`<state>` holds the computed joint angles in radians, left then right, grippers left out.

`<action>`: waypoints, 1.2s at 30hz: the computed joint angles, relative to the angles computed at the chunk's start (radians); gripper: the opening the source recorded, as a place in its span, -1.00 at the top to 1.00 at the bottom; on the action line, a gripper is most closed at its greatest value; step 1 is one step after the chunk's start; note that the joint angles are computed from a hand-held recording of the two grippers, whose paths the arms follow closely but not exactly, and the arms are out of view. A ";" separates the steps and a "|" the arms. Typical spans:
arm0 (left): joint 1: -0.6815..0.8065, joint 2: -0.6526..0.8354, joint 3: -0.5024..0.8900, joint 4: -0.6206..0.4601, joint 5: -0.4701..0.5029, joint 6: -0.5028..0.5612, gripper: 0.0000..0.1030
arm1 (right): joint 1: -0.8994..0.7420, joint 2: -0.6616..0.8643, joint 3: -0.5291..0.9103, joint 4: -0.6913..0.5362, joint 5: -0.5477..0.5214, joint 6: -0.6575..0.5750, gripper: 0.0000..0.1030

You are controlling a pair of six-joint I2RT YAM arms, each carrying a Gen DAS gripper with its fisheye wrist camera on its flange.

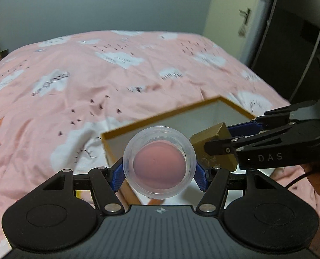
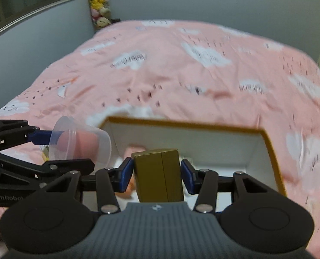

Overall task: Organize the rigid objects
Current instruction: 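Lower the gold cube box in with the right tool while the left drops the cup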

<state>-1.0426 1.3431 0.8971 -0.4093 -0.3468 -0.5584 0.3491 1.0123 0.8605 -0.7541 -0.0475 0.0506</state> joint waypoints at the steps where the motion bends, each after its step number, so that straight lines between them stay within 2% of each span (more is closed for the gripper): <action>1: -0.002 0.024 0.013 -0.001 0.010 0.014 -0.42 | -0.024 0.003 -0.011 -0.004 -0.022 -0.002 0.06; 5: -0.003 0.087 0.041 -0.010 0.058 0.041 -0.42 | -0.096 0.029 -0.041 -0.015 -0.084 -0.018 0.06; 11: 0.033 0.193 0.111 -0.089 0.169 0.091 -0.42 | -0.107 0.094 -0.071 0.021 -0.089 -0.029 0.06; 15: 0.019 0.266 0.189 -0.161 0.142 0.149 -0.42 | -0.106 0.120 -0.084 0.041 -0.066 -0.043 0.06; 18: 0.021 0.309 0.231 -0.192 0.161 0.185 -0.42 | -0.119 0.138 -0.085 0.047 -0.072 -0.050 0.06; 22: 0.046 0.346 0.250 -0.195 0.207 0.221 -0.42 | -0.131 0.146 -0.085 0.048 -0.077 -0.055 0.06; 27: 0.041 0.362 0.269 -0.204 0.194 0.224 -0.44 | -0.134 0.147 -0.087 0.045 -0.084 -0.057 0.06; 36: 0.058 0.294 0.187 -0.106 0.217 0.209 -0.60 | -0.130 0.144 -0.089 0.045 -0.087 -0.055 0.06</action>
